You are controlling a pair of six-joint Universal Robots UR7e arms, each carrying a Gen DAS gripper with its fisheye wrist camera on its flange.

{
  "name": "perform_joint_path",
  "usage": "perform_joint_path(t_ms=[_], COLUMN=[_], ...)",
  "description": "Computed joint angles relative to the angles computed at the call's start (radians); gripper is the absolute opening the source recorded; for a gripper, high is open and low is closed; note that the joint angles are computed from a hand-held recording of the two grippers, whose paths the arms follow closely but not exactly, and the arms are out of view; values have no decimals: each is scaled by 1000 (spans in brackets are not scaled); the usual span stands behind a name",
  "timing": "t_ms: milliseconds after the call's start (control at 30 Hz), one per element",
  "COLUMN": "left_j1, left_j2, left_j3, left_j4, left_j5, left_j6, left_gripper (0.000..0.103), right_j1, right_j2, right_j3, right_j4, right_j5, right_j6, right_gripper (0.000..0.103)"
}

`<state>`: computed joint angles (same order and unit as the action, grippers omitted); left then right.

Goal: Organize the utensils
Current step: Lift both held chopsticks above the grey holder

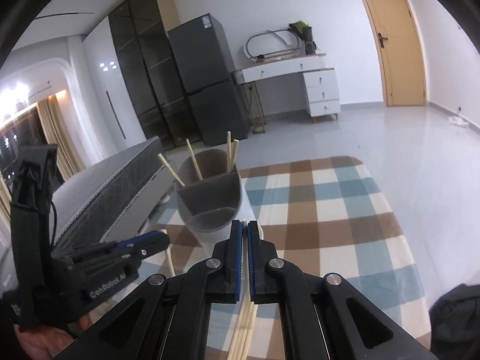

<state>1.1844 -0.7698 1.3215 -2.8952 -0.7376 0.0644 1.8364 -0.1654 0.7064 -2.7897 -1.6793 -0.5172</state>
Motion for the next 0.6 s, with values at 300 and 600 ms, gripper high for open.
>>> perform_joint_path(t_ms=[300,600], left_j1=[-4,-24], left_j2=[-35,-32], left_j3=[-5,-120], left_j4=[40,86], left_j5=[-13,-38], left_j6=[-35,-18], left_gripper=[1,1], right_j1=[4,27], right_j2=[-7,32], right_j3=[7,-127], right_j4=[-26,48], right_j5=[16,56], right_j6=[2,10], right_gripper=[3,3])
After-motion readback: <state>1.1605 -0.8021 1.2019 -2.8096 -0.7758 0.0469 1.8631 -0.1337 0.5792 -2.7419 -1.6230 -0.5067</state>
